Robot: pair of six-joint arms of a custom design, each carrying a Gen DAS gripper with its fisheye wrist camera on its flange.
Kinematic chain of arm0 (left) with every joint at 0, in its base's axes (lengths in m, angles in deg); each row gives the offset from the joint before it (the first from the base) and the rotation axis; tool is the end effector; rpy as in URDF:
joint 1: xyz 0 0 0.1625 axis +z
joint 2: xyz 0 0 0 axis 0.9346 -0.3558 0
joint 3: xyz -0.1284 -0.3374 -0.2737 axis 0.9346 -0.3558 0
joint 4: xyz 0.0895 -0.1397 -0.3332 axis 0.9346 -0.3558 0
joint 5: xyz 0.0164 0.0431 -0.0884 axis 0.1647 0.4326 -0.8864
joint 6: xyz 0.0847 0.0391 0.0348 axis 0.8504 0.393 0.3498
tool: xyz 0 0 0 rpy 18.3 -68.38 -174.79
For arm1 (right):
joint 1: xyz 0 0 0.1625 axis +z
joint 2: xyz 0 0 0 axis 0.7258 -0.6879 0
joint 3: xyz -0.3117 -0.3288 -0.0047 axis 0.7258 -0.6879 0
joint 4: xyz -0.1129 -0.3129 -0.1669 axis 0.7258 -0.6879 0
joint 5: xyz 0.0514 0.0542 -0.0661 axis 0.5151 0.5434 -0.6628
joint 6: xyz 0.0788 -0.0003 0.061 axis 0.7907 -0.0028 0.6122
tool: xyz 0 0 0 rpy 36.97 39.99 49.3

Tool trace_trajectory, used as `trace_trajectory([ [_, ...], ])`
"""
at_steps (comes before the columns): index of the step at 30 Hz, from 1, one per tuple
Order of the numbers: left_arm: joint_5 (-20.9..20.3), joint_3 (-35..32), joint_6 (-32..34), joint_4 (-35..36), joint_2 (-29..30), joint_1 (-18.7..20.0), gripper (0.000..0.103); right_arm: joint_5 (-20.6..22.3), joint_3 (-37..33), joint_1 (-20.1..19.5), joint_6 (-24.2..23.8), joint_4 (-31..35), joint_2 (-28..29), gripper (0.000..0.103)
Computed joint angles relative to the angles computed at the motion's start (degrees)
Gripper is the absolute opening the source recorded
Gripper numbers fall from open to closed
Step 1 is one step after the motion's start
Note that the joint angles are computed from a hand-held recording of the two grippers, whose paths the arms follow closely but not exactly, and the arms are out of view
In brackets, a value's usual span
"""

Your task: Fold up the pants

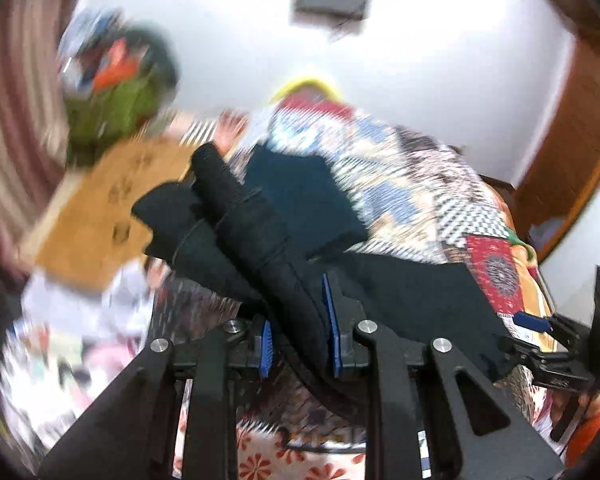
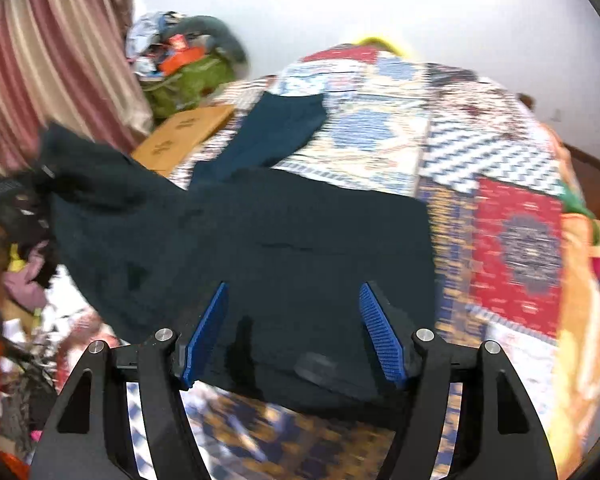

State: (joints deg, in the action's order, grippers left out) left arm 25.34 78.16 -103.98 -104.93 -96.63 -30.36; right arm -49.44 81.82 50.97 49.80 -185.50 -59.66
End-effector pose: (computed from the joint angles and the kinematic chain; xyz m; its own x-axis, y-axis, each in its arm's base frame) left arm -0.2744 -0.5087 0.2383 -0.7468 -0.2044 -0.6328 0.3857 0.6421 -0.6626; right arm 0.1840 -0.5641 0.2359 -0.6995 -0.5678 0.4339 -0.6885 0.6981 -0.1965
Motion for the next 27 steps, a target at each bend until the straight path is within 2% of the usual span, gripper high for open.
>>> trace_trajectory([
  [5, -3.19, -5.37, 15.25, -10.81, 5.79, -1.81, 0.021, -2.60, 0.73, -2.55, 0.16, -2.11, -1.04, 0.064],
  [10, -8.86, -12.82, 24.07, -14.90, 11.89, -1.11, 0.019, -2.40, -1.13, -5.06, 3.09, 3.64, 0.68, 0.064],
  [12, -12.01, -15.89, 24.97, -14.83, 14.22, -0.29, 0.019, -0.64, -2.07, -5.74, 4.82, 5.83, 0.82, 0.065],
  [15, -18.94, -19.92, 23.84, -12.62, 17.03, 1.38, 0.018, 0.87, -2.53, -6.12, 5.47, 7.67, 0.16, 0.064],
  [18, -26.52, -23.88, 21.91, -7.17, 20.75, 3.33, 0.018, 2.45, -1.09, -6.87, 5.80, 7.31, -1.74, 0.064],
  [21, -29.15, -24.71, 22.57, -4.65, 23.64, 3.51, 0.018, 2.48, 0.38, -7.77, 5.73, 6.45, -3.57, 0.064],
  [24, -30.04, -25.14, 21.97, -0.31, 25.51, 3.29, 0.019, 1.44, 1.74, -8.48, 5.54, 5.90, -5.73, 0.064],
  [27, -30.57, -25.67, 20.04, 4.80, 26.18, 3.44, 0.025, 0.08, 3.05, -8.77, 5.27, 4.22, -7.42, 0.064],
])
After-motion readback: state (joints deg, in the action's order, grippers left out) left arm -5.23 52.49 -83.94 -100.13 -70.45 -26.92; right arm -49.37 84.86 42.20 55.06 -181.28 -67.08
